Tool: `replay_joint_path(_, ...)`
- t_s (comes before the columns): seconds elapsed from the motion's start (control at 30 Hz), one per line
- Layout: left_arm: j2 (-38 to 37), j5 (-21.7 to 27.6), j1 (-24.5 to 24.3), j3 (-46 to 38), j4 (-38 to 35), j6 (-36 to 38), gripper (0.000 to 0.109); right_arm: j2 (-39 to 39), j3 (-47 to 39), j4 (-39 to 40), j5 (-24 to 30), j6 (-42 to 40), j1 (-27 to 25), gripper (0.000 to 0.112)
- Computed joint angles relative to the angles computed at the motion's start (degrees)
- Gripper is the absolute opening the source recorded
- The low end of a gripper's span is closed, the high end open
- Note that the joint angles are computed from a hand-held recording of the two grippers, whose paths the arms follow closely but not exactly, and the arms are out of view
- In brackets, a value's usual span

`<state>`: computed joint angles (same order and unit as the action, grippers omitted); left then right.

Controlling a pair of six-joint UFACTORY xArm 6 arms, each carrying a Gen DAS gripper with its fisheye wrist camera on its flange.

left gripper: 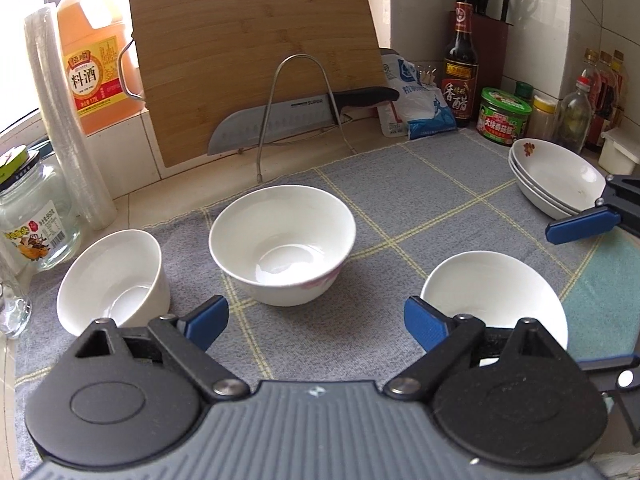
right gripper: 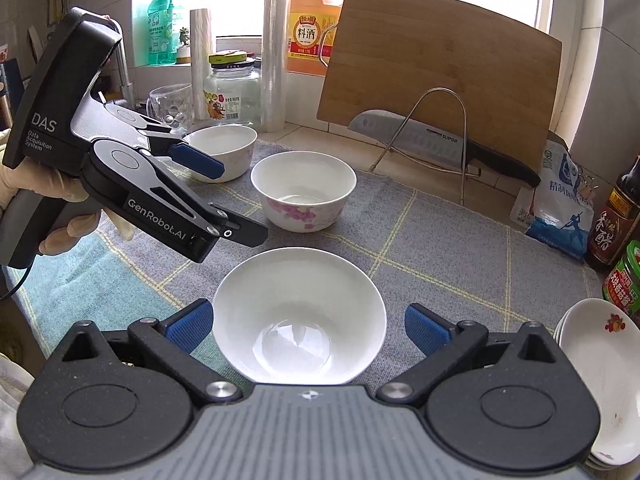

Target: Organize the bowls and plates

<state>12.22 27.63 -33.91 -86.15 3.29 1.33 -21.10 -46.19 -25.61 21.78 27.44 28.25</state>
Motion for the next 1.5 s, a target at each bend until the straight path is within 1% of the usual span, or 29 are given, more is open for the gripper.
replay_joint_path(0.07, 0.54, -0.92, 0.40, -0.12, 5.55, -4.55, 0.094, 1.03, -1.17, 1.49, -0.37, -2.38, -0.40, 0.103)
replay_joint_path(0.27, 2.94, -3.15, 1.36, -1.77, 10.17, -9.27, 0.094, 5.77, -6.50, 5.17, -0.21, -9.64, -1.67, 0.103)
replay_joint_path(0.33, 3.97, -2.99, 1.53, -2.74, 11.50, -10.71, 0.094, 7.65, -8.41, 7.09, -0.60, -12.67, -2.15, 0.103)
replay_joint_path(0.43, 5.23, -3.55, 1.65, -3.52, 11.31, -10.46, 0.094, 10.72, -11.30, 14.14, -0.88, -19.98, -2.99, 0.103)
replay_joint_path(0.57, 6.93, -4.96, 1.62, -4.49, 10.22, -9.39, 0.094, 15.18, -15.84, 21.21, -0.20, -27.07, -4.06, 0.103)
replay_joint_path(0.63, 7.64, -5.43, 1.53, -4.99, 10.98, -9.57, 0.094, 17.94, -18.93, 25.32, 0.66, -30.96, -4.60, 0.103)
replay_joint_path(0.77, 9.03, -5.89, 1.45, -6.22, 10.04, -8.30, 0.094, 23.09, -24.52, 33.39, 1.85, -38.37, -5.52, 0.103)
replay_joint_path(0.83, 9.57, -6.12, 1.41, -6.76, 8.97, -7.31, 0.094, 25.95, -27.98, 36.75, 3.60, -41.40, -5.98, 0.102)
replay_joint_path(1.03, 10.73, -6.60, 1.38, -7.75, 5.53, -4.40, 0.092, 34.53, -38.60, 41.31, 9.69, -46.00, -6.84, 0.092)
replay_joint_path(1.13, 10.94, -6.81, 1.39, -7.86, 3.91, -3.27, 0.091, 38.23, -43.24, 42.32, 12.72, -46.89, -7.15, 0.087)
replay_joint_path(1.33, 11.13, -7.13, 1.44, -7.90, 1.47, -1.50, 0.091, 42.24, -48.17, 45.62, 15.69, -49.61, -7.66, 0.084)
replay_joint_path(1.4, 11.30, -6.93, 1.48, -8.19, 1.11, -1.07, 0.091, 43.06, -49.35, 46.22, 16.55, -50.19, -7.63, 0.079)
replay_joint_path(1.5, 11.35, -6.94, 1.48, -8.24, 0.56, -0.51, 0.091, 43.88, -50.55, 46.90, 17.15, -50.69, -7.54, 0.078)
